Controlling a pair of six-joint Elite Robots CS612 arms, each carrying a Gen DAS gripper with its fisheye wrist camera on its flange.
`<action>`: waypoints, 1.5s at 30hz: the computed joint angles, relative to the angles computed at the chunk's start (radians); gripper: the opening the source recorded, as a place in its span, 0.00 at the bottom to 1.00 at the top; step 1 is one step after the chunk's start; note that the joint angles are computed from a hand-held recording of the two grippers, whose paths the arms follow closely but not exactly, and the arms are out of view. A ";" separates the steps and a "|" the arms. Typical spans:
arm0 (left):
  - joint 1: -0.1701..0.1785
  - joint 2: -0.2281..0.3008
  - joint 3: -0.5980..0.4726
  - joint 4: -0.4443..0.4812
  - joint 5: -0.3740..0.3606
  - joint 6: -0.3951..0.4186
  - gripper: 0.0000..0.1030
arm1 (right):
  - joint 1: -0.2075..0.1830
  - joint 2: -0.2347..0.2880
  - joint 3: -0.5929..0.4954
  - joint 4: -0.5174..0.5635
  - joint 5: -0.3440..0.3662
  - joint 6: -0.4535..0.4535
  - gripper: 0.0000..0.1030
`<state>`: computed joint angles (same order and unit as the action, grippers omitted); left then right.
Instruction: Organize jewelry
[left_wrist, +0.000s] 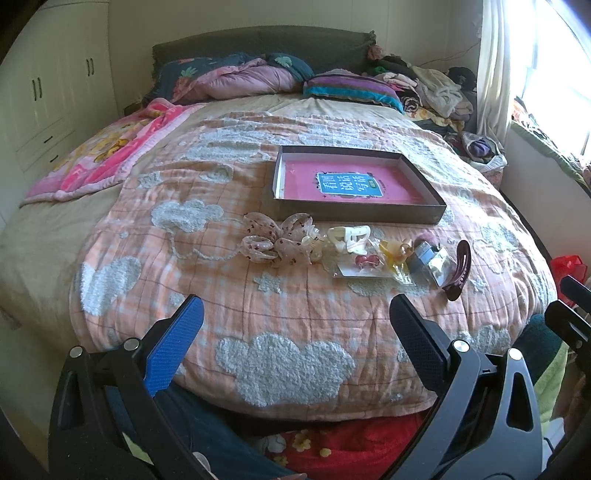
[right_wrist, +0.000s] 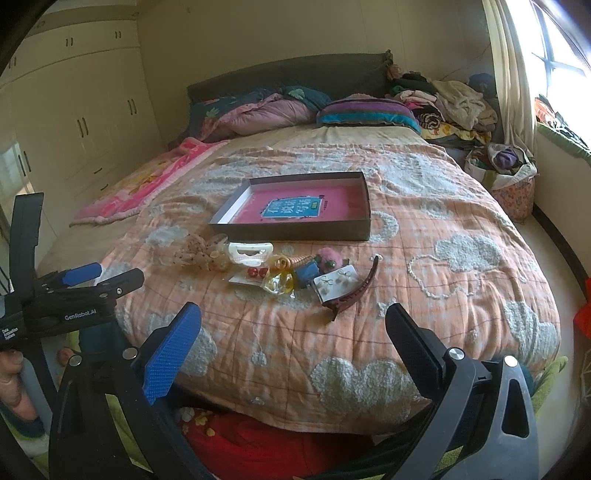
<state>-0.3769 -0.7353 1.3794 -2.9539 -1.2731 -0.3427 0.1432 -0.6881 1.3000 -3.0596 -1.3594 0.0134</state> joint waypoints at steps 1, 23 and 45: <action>0.000 -0.001 0.000 0.000 -0.001 0.000 0.91 | -0.001 0.000 0.001 0.000 0.000 -0.001 0.96; 0.008 0.002 -0.011 0.024 0.018 -0.002 0.91 | 0.001 0.000 -0.009 0.002 0.017 -0.003 0.96; 0.050 0.048 -0.078 0.116 0.065 -0.093 0.91 | -0.002 0.093 -0.175 0.168 0.099 -0.053 0.96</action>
